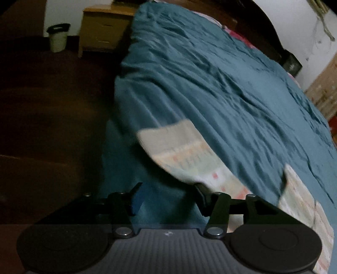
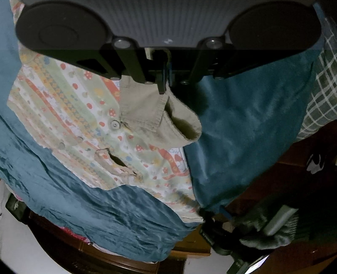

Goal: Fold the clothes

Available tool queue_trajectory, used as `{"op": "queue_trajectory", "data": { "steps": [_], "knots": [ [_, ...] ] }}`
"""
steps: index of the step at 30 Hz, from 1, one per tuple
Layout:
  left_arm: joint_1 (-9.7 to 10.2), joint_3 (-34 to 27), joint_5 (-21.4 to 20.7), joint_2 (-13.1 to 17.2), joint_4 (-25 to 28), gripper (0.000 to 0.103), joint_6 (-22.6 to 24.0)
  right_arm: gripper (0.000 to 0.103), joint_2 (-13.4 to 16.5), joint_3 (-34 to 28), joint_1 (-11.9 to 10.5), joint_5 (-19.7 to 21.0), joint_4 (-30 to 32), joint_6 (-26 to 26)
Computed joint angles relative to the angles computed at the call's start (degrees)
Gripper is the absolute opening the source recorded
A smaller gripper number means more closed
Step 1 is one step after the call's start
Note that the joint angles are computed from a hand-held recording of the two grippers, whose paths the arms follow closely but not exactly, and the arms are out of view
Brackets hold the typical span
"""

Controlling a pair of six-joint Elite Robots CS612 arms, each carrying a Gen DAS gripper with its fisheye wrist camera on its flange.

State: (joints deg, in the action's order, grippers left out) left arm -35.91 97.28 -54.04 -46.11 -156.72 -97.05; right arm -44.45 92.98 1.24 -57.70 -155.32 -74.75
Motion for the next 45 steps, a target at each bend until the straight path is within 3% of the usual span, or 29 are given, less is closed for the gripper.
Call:
{"op": "queue_trajectory", "data": {
  "steps": [3, 11, 17, 26, 30, 34, 38, 45],
  "knots": [
    [0.57, -0.09, 0.52, 0.25, -0.24, 0.055, -0.71, 0.003, -0.02, -0.32, 0.09, -0.33, 0.87, -0.44],
    [0.03, 4.18, 2.04, -0.28, -10.71, 0.057, -0.11, 0.003, 0.11, -1.19, 0.24, -0.7, 2.92, -0.64],
    [0.25, 6.36, 2.16, -0.39, -14.79, 0.058, -5.12, 0.004, 0.15, -1.42, 0.32, -1.01, 3.49, -0.72],
    [-0.27, 8.44, 4.73, -0.03, -22.17, 0.058, -6.52, 0.004, 0.18, -1.58, 0.47, -1.43, 3.88, -0.79],
    [0.13, 8.23, 3.59, 0.05, -22.1, 0.058, -5.92, 0.004, 0.15, -1.55, 0.5, -1.61, 3.9, -1.35],
    [-0.57, 9.36, 6.2, -0.14, -24.02, 0.065, -7.37, 0.004, 0.04, -1.53, 0.45, -1.6, 4.03, -1.2],
    [-0.68, 10.18, 6.55, -0.5, -23.93, 0.065, -8.26, 0.005, 0.15, -1.71, 0.52, -1.72, 4.27, -1.85],
    [0.57, 8.2, 4.73, -0.06, -20.62, 0.063, -6.24, 0.005, 0.08, -1.46, 0.67, -1.92, 3.58, -1.25]
  ]
}}
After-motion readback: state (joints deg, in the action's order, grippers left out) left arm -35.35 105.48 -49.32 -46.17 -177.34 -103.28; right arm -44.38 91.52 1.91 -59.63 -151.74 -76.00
